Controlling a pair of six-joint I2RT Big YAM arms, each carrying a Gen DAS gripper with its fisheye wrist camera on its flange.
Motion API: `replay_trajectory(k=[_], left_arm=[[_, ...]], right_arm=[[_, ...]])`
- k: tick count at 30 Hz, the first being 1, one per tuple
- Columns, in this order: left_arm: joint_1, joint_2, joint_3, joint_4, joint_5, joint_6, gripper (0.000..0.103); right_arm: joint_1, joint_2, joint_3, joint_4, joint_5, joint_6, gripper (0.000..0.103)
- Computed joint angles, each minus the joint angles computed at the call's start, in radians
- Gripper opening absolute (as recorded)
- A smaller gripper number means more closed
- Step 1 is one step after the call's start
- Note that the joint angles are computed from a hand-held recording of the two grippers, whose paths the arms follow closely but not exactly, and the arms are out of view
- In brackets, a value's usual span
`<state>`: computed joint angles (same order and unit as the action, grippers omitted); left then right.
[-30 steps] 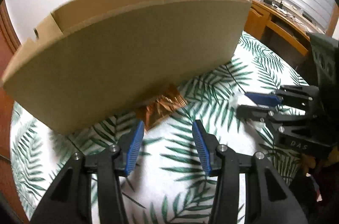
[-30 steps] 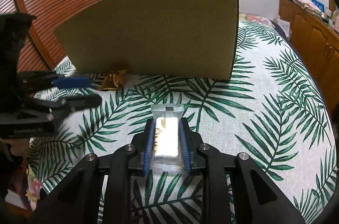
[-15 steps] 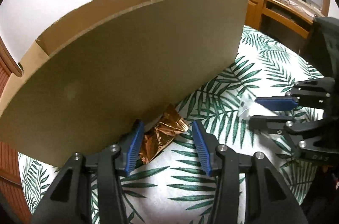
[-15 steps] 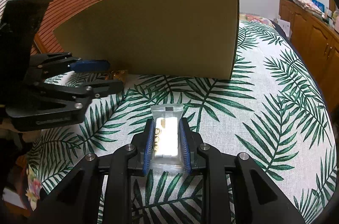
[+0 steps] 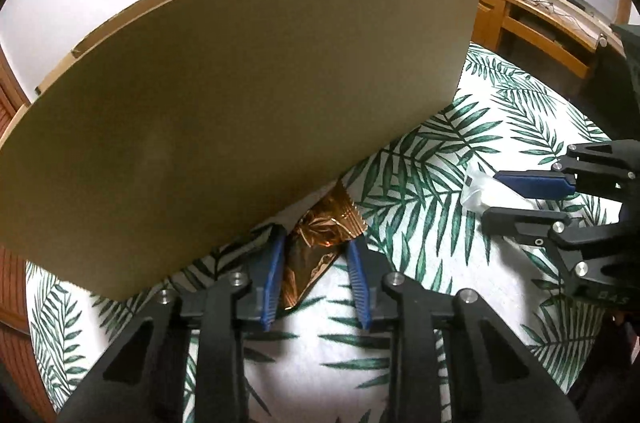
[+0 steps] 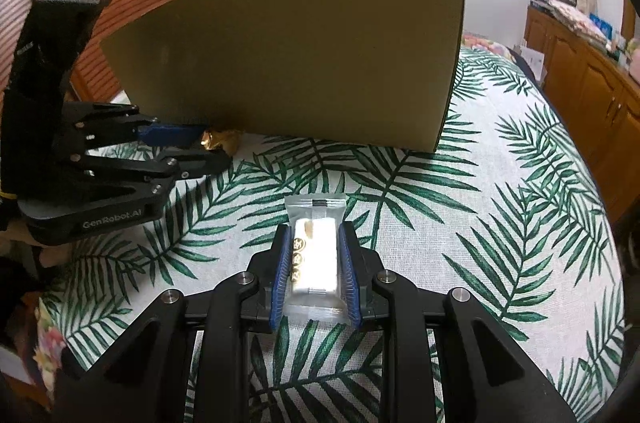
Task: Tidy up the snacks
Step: 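Grasp the white bar with the right gripper while the left grasps the bronze foil candy, then lift both items and carry them over the box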
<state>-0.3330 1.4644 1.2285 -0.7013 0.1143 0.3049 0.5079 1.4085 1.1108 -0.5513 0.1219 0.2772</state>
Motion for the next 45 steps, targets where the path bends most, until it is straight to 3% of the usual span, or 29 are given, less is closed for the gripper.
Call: replay_trajectory(k=[6, 11, 18, 30, 45], left_arm=[[0.015, -0.051, -0.046, 0.012, 0.032, -0.031, 0.028], [0.026, -0.098, -0.075, 0.026, 0.059, -0.057, 0.028], [0.035, -0.157, -0.087, 0.052, 0.089, -0.099, 0.028], [0.049, -0.222, -0.079, 0.09, 0.069, -0.146, 0.028], [0.068, -0.227, -0.022, 0.128, 0.053, -0.188, 0.028]], right_arm=[[0.015, -0.003, -0.006, 0.004, 0.006, -0.014, 0.02], [-0.002, -0.04, -0.044, 0.051, -0.054, 0.019, 0.02], [0.01, -0.099, -0.057, 0.059, -0.022, 0.019, 0.02], [0.025, -0.178, -0.033, 0.037, 0.032, -0.001, 0.02], [0.009, -0.158, 0.089, 0.014, 0.054, -0.102, 0.02]])
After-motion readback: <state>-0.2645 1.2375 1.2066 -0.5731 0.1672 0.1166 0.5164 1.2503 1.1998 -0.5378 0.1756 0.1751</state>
